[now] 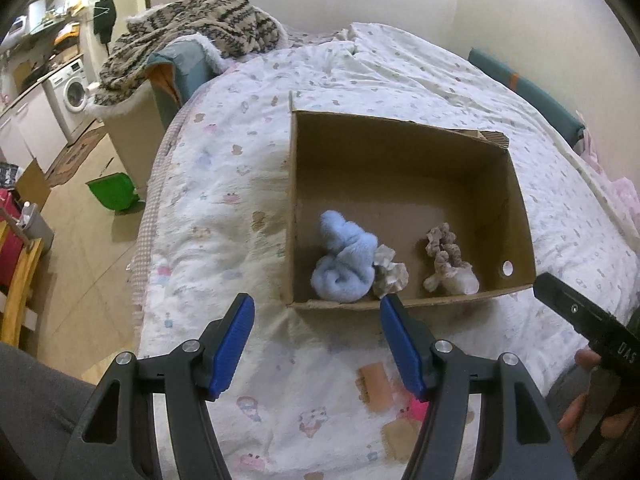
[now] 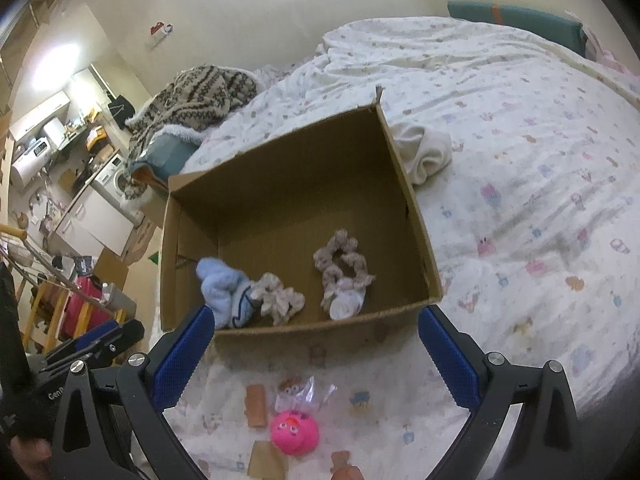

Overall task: Organize soft objects
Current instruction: 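Move the right tool to the pink ball toy and close on it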

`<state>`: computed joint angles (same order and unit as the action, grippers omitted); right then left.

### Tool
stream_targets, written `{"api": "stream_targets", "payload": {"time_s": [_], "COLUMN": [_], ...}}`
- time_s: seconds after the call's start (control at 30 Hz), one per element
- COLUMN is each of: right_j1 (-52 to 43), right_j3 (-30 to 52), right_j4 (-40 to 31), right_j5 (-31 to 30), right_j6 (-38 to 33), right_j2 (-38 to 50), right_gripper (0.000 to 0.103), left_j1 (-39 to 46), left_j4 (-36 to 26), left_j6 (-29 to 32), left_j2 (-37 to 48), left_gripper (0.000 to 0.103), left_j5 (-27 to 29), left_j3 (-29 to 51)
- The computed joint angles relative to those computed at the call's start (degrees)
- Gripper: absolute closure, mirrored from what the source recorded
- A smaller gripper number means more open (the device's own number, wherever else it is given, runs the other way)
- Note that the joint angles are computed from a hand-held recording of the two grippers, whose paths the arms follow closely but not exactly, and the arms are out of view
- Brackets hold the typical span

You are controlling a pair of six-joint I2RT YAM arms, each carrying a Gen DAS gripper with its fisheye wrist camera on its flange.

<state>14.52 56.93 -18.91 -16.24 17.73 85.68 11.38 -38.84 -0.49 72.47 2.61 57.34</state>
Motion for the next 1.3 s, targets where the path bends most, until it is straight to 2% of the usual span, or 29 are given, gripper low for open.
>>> {"api": "stream_targets", "payload": {"time_s": [0.13,0.33,0.47,0.6,0.67,0.77,0.93,0.97,1.0,1.03,1.3], "right_j1": [0.65,-0.65,-0.38,1.38,3.34,6.21,9.52,9.78,9.92,9.90,5.44], "right_j3": [-0.51,-0.13,1.75,3.65,4.91,7.65,10.36,10.35,10.37,10.59,7.18], "right_j4": [-1.53,-4.49,-9.01,-12.89,-14.46,-17.00,-19.16,-19.00,-18.84,-19.18,-17.71], "right_j5": [0.05,-3.29,-5.51,-10.41,-10.56,-9.67,-6.86,-6.45,-6.27,-6.17,-8.35], "right_j6": [0.03,1.68,1.50,0.69,-0.27,-1.37,-2.68,-2.67,-2.63,-2.77,-1.12], "right_j2": [-0.10,2.00,5.53,10.44,13.05,17.80,22.26,22.28,22.34,22.47,16.51], "right_gripper": [0.000,0.000,0.000,0.000,0.001,0.019,0.032,0.040,0.052,0.055,0.056], "left_j1": [0.82,2.79,3.88,3.65,3.60,3.75,3.73,3.66,3.56,3.42,1.89], "left_j4": [-0.46,-0.25,-0.92,-1.15,-0.96,-1.13,-1.32,-1.28,-1.28,-1.26,-1.47], "left_j6": [-0.65,-1.05,-1.72,-1.89,-2.05,-2.10,-2.29,-2.36,-2.42,-2.56,-3.36], "left_j2": [-0.50,-0.58,0.68,2.66,3.40,4.73,6.02,6.22,6.52,6.86,12.24], "left_gripper": [0.041,0.041,0.041,0.041,0.041,0.041,0.041,0.041,0.041,0.041,0.041], "left_j5": [0.31,1.70,3.09,3.19,3.45,4.14,4.75,4.83,4.90,4.96,6.27], "left_j3": [-1.12,-3.32,-4.08,-4.34,-4.44,-4.16,-4.11,-4.12,-4.06,-3.98,-3.24]}}
